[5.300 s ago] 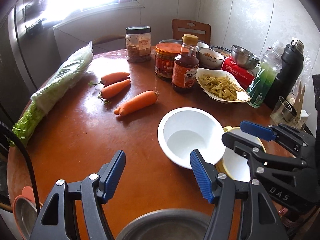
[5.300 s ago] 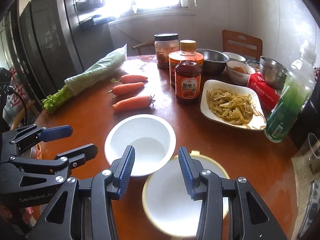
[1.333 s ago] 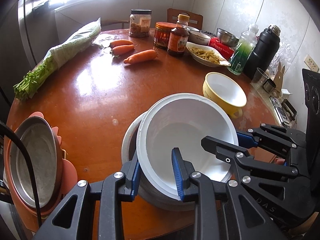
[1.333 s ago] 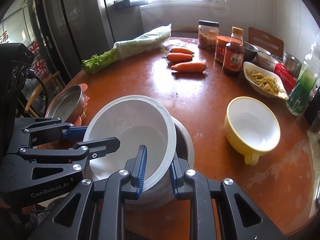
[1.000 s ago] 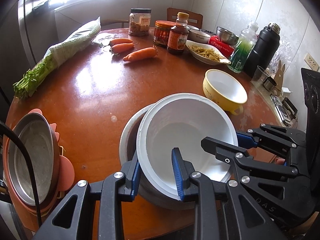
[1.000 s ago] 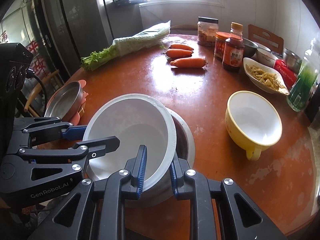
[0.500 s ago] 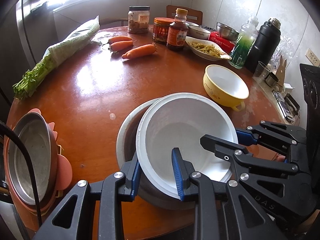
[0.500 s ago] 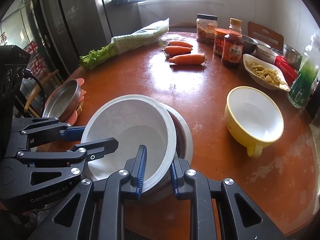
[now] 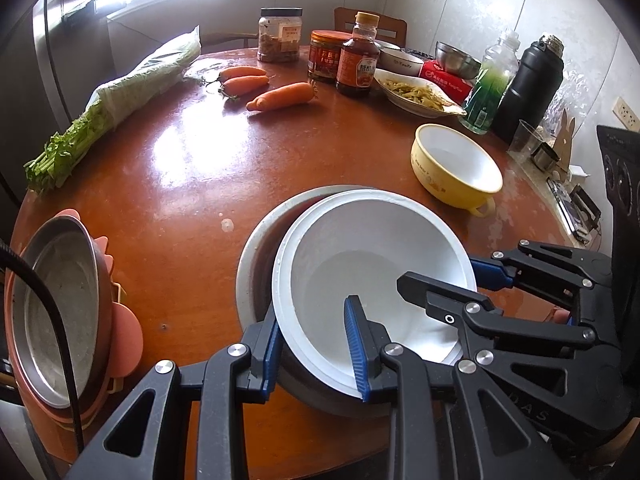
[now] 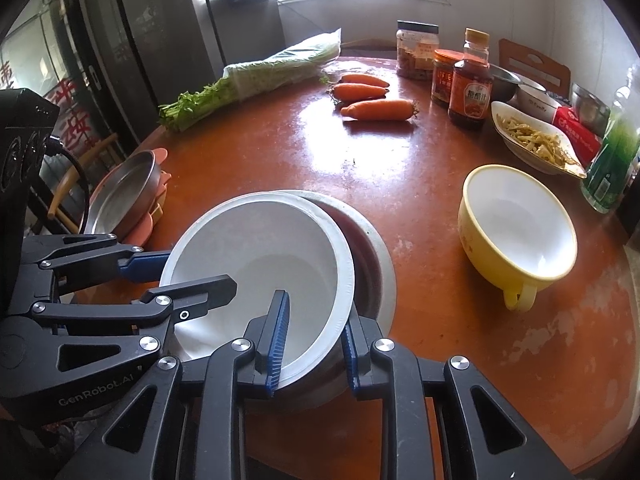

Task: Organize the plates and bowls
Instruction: 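Open the left tool to release the paper bowl and withdraw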

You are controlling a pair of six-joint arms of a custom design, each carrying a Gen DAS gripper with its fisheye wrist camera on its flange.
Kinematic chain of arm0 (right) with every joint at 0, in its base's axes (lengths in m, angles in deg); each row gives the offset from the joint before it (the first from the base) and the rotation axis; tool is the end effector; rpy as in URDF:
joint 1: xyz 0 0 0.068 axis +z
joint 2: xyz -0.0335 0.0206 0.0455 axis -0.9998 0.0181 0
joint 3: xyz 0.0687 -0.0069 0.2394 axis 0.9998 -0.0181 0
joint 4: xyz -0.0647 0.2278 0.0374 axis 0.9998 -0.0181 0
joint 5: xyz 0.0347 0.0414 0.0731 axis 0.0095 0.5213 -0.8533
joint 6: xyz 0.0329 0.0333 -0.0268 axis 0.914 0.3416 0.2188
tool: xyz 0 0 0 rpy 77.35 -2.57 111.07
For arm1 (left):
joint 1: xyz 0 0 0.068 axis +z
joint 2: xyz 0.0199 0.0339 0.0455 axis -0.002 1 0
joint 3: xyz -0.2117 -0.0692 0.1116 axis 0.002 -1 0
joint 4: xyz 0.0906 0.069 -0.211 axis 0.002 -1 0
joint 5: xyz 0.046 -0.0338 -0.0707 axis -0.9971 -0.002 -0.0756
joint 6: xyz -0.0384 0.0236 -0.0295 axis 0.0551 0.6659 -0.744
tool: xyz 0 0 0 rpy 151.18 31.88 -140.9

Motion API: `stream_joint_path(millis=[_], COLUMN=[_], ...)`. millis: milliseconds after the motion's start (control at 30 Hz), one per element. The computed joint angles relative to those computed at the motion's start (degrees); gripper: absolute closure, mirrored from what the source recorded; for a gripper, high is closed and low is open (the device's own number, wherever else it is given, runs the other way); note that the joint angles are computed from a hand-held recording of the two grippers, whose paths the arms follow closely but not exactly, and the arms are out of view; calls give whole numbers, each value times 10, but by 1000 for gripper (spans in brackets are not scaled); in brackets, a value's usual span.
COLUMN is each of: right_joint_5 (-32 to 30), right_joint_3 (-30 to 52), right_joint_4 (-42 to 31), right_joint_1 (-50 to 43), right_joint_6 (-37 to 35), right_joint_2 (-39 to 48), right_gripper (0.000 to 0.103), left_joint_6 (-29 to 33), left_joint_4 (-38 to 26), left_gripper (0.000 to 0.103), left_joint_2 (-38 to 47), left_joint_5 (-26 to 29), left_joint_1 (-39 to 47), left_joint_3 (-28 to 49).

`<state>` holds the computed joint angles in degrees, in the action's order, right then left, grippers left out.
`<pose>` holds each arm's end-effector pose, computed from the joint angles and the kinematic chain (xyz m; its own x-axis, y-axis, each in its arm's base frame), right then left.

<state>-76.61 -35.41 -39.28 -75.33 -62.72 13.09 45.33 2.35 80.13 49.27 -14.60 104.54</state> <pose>0.2968 0.0792 0.1124 -0.8143 -0.1817 -0.5513 -0.3249 0.9297 0.1735 0.3085 -0.0845 0.0932 -0.8312 0.2077 -0.5157 0.3077 0.9444 -0.1157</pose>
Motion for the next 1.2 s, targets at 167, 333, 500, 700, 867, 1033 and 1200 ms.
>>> stream_joint_path(millis=[167,333,500,700,867,1033,1200], right_joint_5=[1,-2,0,-7,-8,-12,-18], right_joint_3=[1,-3,-6,-13,-10,-9,-9], right_joint_4=[-1,-1,-4,3,-3,0,-1], right_joint_1=[-2,-9,-14,-21,-26,-26,-32], right_joint_6=[5,8,11,17,18,20,20], right_joint_2=[0,-9,-20,-32,-44,-52,-64], right_gripper=[74,68,67,67,66,60,60], left_joint_6=[1,1,-1,-10,-13,-14,-12], left_joint_4=[6,9,11,16,16,15,7], left_gripper=[73,73,72,69,60,52,51], left_joint_2=[-1,-1,-4,-10,-27,-40,-49], left_joint_5=[4,-2,-2,1,-9,-19,-25], left_joint_1=[4,2,4,7,9,15,15], left_joint_3=[-3,-3,-4,-9,-15,-16,-9])
